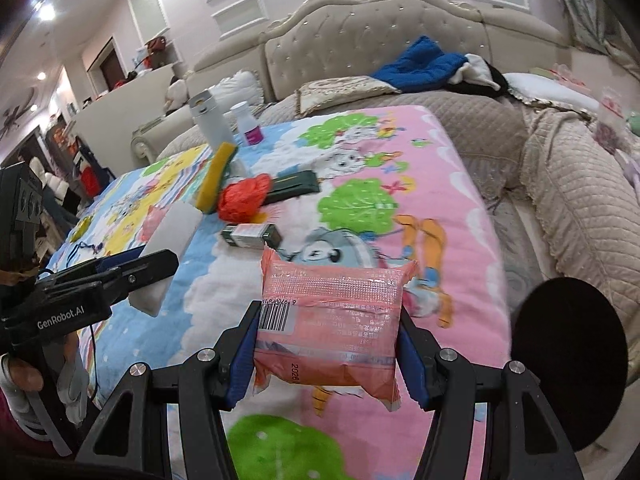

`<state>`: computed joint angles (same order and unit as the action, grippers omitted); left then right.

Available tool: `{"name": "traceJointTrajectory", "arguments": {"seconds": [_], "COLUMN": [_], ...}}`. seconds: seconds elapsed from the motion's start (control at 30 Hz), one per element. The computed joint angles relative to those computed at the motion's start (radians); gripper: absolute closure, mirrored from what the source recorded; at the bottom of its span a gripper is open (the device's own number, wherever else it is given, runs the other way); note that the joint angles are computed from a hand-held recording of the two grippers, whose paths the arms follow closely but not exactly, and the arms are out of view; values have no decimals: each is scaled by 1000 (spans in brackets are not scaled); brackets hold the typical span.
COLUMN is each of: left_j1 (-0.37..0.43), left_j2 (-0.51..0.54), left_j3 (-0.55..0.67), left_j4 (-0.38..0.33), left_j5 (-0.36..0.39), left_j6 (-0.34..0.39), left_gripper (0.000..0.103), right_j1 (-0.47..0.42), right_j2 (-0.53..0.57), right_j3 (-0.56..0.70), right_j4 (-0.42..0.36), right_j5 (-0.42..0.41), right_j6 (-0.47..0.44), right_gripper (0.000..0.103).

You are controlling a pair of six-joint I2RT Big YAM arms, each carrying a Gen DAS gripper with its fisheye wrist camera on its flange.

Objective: Collect trash
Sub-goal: 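Carry the white sponge and pink packet over to the black bin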

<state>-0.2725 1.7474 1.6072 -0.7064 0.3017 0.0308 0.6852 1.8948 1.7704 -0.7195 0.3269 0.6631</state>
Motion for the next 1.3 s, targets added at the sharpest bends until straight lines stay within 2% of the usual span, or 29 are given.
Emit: {"name": "traceJointTrajectory", "arguments": {"seconds": [0.33, 0.63, 1.3], "left_j1": [-78, -144, -258], "left_j2": [3, 35, 179], "left_j3": [2, 42, 240], "left_j4": [-9, -43, -150], "left_j5": [-15, 21, 72], "left_j6": [12, 27, 4], "left_gripper": [44, 44, 44], "right_j1": [-15, -33, -122], "right_j2": [-102, -175, -280], "right_j3": [-151, -263, -474], "right_j4": [20, 16, 44], "right_j5": [31, 60, 44], "right_j6": [56, 114, 222], "right_gripper": [44, 44, 44]}}
